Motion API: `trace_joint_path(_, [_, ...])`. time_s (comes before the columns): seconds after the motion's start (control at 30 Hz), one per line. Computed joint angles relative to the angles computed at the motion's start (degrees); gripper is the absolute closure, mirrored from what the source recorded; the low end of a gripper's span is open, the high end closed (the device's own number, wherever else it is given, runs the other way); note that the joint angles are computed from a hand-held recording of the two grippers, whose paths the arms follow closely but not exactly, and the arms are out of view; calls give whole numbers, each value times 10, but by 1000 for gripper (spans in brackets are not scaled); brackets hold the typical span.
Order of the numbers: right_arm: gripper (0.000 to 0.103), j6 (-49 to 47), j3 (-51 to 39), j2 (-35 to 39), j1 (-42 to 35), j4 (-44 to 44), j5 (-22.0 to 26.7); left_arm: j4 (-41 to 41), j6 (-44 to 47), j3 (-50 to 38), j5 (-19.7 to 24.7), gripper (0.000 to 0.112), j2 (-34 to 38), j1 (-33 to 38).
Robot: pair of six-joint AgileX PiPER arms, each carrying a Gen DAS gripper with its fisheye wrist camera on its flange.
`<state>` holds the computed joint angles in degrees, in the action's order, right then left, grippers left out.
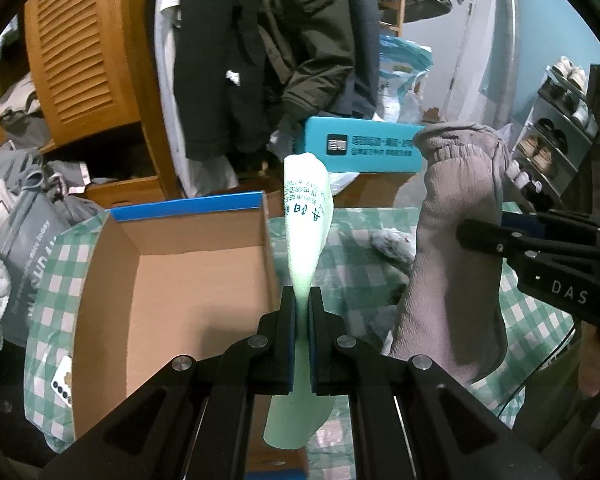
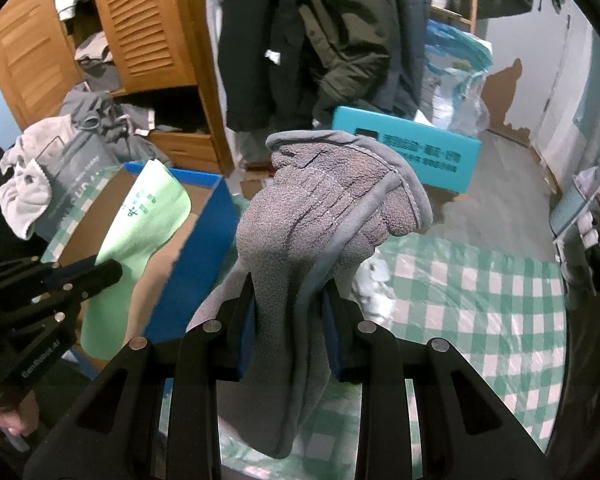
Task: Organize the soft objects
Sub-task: 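Lift the grey fleece sock with the right tool while the left tool carries the insole to the box, then lower the grey fleece sock into the box and open the right tool while the left tool releases the insole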
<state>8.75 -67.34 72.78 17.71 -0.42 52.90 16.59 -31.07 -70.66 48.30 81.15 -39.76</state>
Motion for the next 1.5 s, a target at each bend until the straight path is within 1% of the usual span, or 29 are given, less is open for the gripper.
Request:
trace_joint_path(0.37, [76,50,-76,67,80,-23,3,-20,34,42,-14,107,-41,69])
trace_joint_path(0.8, [76,79,-177,164,158,-18,12,-48,83,80,-26,107,-79,156])
trace_joint_path(1.0, [76,79,-205,207,181,-8,16,-50,105,95,-27,107,-87,192])
trace_joint_path(1.13, [76,72,-221,233,190,7,18,-71,128,97,-27,107,-88,219])
trace_joint_path(1.33, [76,56,-228,255,194,32,17,-74,134,99,-22,107,-84,228])
trace_joint_path(1.43, [67,49,-230,260,194,43,16,-59,121,99,-19,106,-83,220])
trace_joint_path(1.47, [61,48,-229,259,195,43,15,-55,117,99,-18,103,-82,218])
trace_joint_path(1.5, [60,51,-228,258,197,38,13,-53,115,98,-17,100,-81,218])
